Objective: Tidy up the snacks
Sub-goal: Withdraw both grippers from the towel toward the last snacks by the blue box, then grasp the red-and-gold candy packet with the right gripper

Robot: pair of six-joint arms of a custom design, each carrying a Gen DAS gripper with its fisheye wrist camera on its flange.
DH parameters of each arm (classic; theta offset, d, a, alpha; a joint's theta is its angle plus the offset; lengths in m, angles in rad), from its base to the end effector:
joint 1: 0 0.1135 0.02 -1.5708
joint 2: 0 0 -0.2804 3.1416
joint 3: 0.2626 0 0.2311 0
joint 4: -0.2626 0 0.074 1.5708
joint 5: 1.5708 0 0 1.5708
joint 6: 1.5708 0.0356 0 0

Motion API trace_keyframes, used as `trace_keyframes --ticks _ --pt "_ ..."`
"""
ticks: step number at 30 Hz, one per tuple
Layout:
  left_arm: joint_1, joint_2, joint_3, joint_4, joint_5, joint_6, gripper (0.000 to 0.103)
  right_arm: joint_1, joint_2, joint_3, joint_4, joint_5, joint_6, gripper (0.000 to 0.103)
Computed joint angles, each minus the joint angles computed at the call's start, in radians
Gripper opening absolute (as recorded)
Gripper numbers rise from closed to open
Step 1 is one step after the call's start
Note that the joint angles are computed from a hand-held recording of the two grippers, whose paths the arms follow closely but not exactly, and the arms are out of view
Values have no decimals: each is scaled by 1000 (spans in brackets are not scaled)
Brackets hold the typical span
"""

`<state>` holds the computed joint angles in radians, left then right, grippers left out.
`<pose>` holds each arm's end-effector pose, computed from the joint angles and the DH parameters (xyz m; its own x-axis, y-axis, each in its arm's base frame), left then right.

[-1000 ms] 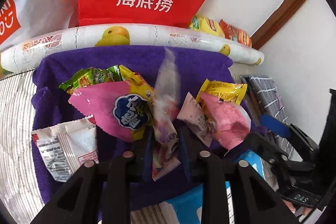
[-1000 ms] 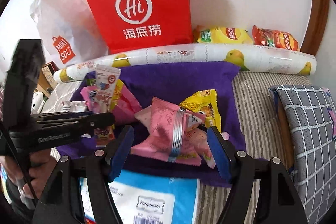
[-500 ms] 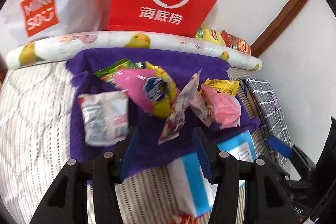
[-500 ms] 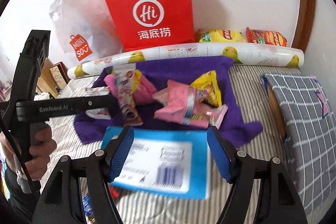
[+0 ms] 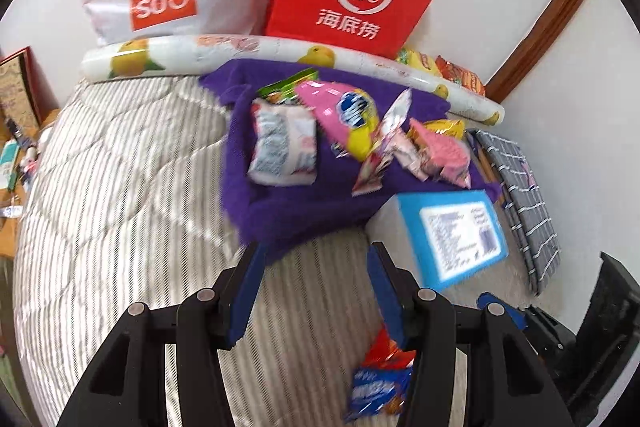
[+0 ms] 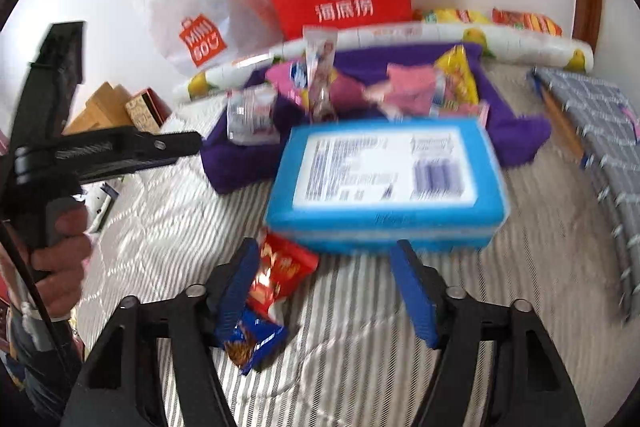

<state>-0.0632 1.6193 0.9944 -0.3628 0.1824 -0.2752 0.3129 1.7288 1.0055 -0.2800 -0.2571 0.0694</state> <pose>0.3087 -0.0260 0.2207 -0.8457 -0.2142 -0.4887 -0.0707 0.9528 -0.2953 0.3106 0.1100 0.1962 -0.8300 -0.1980 -0.5214 -0.3711 0.8940 0.2512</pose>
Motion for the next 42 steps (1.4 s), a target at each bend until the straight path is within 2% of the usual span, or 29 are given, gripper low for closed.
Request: trace_keyframes --ticks 5,13,21,24,28,33,42 --pt "60 -61 -99 21 33 22 51 44 35 -24 13 13 63 61" --pt "140 -93 -173 40 81 57 51 116 97 -6 34 31 185 61" --pt "176 -101 -219 53 99 74 51 195 150 1 98 171 215 62" --pt "172 -111 -231 53 95 73 51 226 149 -3 102 218 184 53" --pt "145 -134 -244 46 75 61 51 208 113 -27 109 184 169 49" --pt "77 -154 -266 48 44 30 51 160 -12 -93 118 113 153 49" --pt "-108 -162 -348 96 5 -59 51 29 -186 -179 86 92 82 49"
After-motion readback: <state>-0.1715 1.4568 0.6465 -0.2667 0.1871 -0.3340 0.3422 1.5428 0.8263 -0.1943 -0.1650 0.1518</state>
